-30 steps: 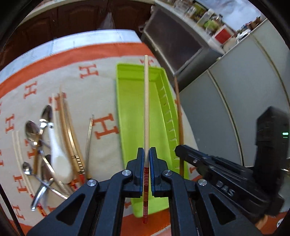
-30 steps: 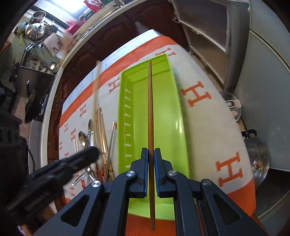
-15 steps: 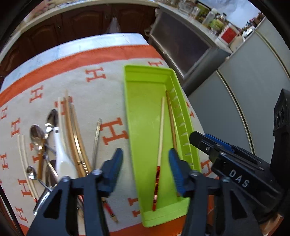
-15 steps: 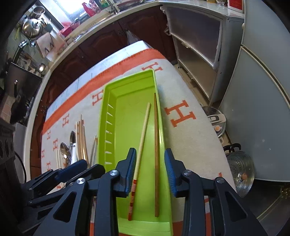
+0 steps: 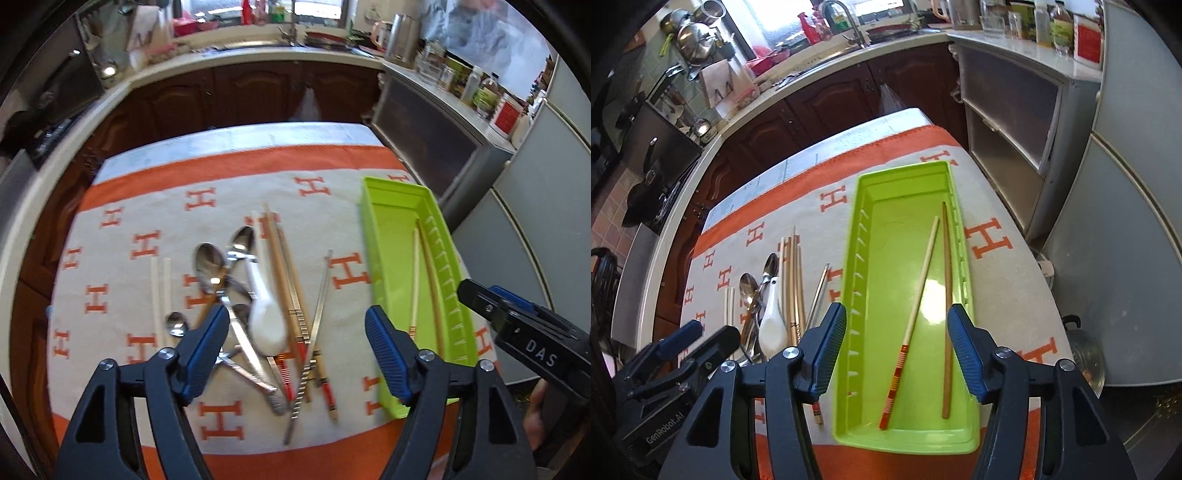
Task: Organize utensils
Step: 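Carry both chopsticks over the green tray and open both tools to drop them, then move both open tools back over the utensil pile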
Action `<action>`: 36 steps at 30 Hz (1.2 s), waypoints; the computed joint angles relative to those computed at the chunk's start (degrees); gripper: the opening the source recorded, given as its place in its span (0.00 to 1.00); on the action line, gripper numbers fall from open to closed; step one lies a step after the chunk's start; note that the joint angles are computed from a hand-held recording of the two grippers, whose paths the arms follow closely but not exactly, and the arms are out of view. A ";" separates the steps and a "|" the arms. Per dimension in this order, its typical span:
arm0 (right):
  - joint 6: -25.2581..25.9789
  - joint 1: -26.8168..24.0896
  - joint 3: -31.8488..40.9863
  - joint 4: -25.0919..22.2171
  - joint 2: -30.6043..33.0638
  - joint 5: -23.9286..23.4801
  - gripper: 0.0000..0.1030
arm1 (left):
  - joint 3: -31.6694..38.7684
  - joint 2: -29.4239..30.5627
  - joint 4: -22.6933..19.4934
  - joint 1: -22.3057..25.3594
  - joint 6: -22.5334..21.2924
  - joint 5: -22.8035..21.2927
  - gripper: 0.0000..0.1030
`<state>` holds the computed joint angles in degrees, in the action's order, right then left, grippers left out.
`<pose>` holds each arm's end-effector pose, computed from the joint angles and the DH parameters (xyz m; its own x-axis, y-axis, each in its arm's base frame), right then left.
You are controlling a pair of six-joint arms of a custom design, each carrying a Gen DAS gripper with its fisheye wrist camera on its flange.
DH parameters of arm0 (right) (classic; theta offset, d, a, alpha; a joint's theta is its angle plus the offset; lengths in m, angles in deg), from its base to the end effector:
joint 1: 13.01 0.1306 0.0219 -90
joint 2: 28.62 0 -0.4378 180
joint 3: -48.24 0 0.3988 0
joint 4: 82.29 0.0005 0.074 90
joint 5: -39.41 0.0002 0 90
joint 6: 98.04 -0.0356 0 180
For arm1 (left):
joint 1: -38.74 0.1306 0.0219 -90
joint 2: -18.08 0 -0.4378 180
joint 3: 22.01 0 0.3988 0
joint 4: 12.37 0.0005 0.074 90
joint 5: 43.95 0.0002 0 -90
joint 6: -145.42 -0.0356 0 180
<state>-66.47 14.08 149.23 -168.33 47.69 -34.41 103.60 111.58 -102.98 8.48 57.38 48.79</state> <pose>0.3006 0.1421 0.6274 -0.6804 0.5711 -0.4593 0.4990 0.8200 0.2803 0.3820 -0.2254 0.6860 -0.7540 0.4003 -0.5208 0.4994 0.8644 -0.0586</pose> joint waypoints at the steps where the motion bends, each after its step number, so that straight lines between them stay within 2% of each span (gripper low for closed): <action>1: -0.06 0.84 0.39 -0.14 0.15 0.69 0.58 | -0.78 -0.84 0.76 0.39 -0.10 -0.99 0.76; 7: -0.02 9.73 5.47 -3.32 3.16 10.06 0.66 | -3.24 -4.35 2.15 3.88 -0.45 -3.85 0.77; 14: 1.76 16.79 13.11 -6.32 8.24 14.44 0.70 | -5.89 -6.83 3.58 6.60 -0.97 -6.16 0.80; 18: 2.72 18.32 16.77 -7.33 10.88 13.79 0.71 | -6.65 -7.59 4.78 7.56 -1.70 -8.08 0.82; 22: 4.59 18.30 20.10 -8.05 13.64 11.91 0.71 | -6.83 -7.82 5.52 8.32 -2.17 -9.35 0.88; 27: 7.74 17.39 22.91 -8.28 16.25 10.09 0.71 | -5.91 -7.14 4.92 10.16 -2.34 -8.22 0.88; 36: 11.93 13.21 26.42 -7.47 19.96 4.22 0.71 | -5.95 -5.98 6.57 12.19 -3.12 -7.15 0.88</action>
